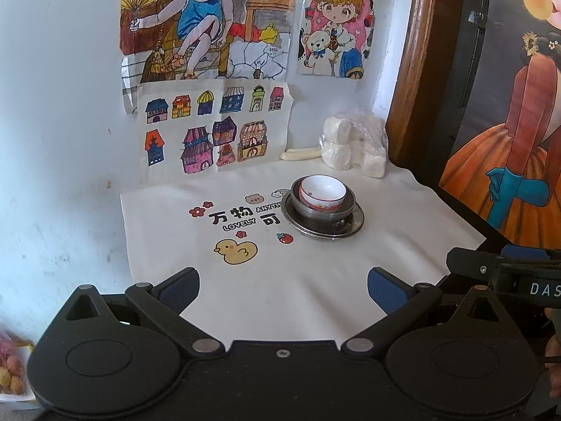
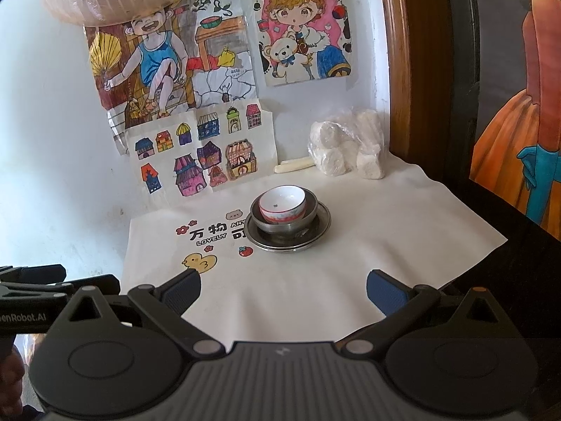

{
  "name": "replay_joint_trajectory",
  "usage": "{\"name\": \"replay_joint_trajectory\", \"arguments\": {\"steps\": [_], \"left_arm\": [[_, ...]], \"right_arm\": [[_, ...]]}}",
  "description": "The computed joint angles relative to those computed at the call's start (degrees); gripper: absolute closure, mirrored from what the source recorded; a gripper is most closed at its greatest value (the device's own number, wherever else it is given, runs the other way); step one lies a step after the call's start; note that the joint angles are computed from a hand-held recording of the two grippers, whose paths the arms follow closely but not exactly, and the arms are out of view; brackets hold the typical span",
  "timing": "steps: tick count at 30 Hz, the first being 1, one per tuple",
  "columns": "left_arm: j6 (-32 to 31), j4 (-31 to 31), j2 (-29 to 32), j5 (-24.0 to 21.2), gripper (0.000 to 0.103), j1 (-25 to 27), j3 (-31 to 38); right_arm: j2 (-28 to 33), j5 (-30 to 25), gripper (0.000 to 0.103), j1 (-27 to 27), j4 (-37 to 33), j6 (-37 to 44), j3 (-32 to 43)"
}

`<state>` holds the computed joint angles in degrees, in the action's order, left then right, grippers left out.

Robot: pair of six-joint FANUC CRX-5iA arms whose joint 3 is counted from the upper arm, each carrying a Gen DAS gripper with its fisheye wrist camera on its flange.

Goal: Organize plates and bowls

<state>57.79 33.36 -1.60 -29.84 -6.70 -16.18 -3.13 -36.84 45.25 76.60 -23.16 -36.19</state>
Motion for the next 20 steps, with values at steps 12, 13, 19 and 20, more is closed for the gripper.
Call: {"name": "replay_joint_trajectory", "arguments": {"steps": [12, 13, 19, 20], "left_arm": [[2.23, -1.89, 2.01, -0.55, 0.001, -0.42, 2.23], [2.47, -2.05, 2.29, -0.68, 0.001, -0.45, 2.51], [5.95, -5.17, 4.03, -1.68, 0.001, -0.78, 4.87], [6.57, -5.68, 4.35, -2.05, 0.001, -0.78, 5.29]], "right_arm": [[0.64, 2.46, 0.0, -2.05, -1.41, 2.26, 0.71], [0.72, 2.76, 0.0, -2.27, -1.53, 2.49, 0.73], [1.86, 4.73, 0.0, -3.58, -4.39, 5.8, 1.96], [2.12, 4.96, 0.0, -3.72, -4.9, 6.37, 2.26]]}}
